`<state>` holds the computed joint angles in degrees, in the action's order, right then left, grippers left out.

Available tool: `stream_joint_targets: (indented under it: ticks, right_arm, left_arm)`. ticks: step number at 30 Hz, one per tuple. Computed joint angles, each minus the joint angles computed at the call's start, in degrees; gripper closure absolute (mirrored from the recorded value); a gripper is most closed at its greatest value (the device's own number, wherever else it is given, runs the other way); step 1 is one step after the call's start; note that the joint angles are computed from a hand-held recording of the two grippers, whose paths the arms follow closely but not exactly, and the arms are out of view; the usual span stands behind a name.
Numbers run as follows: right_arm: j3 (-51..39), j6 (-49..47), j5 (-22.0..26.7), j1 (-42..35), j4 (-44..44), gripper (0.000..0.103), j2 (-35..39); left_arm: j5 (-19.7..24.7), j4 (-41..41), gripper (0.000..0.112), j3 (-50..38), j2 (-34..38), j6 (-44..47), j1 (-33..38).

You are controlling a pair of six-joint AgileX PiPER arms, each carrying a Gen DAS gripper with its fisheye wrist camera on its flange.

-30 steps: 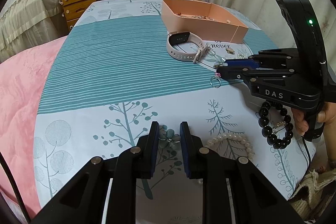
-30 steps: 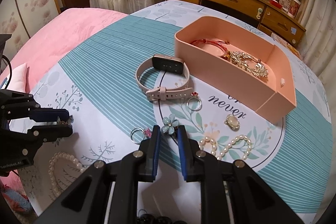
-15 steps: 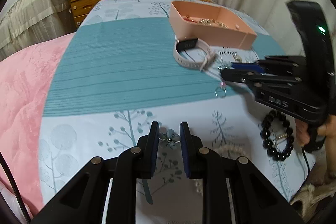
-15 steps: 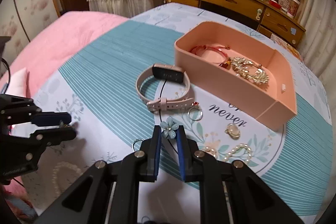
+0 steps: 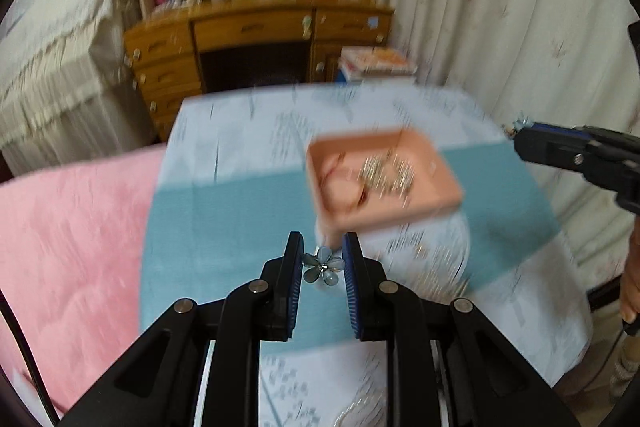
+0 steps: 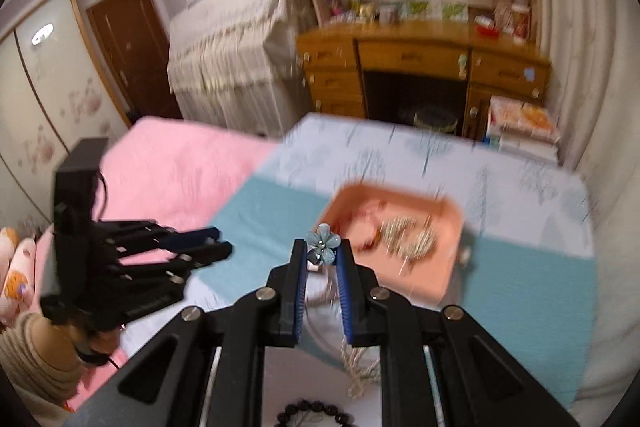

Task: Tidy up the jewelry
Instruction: 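Lower the flower brooch into the pink box and open the right tool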

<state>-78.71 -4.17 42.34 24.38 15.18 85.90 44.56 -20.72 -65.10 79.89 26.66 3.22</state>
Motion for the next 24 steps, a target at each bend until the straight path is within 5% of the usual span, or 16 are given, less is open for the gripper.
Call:
stream_joint_targets:
  ticks: [10,21,24]
  right_arm:
    - [-21.2,8.3,9.5,-3.4,-9.8,0.089,15.3]
    - [-17.0,5.0,12.0,-8.2,-3.8,0.088,30.6]
    - [-15.9,4.4,11.4,-8.9,-2.5,0.088,30.6]
  left_arm:
    - [3.8,15.7,0.094,-25.6,16.4,-18.3,-12.1]
    - [5.9,22.2,0.094,-31.4,34.8,-24.8,-15.8]
    - [5.2,22.8,0.074,-31.0,36.5,-25.4,-15.8]
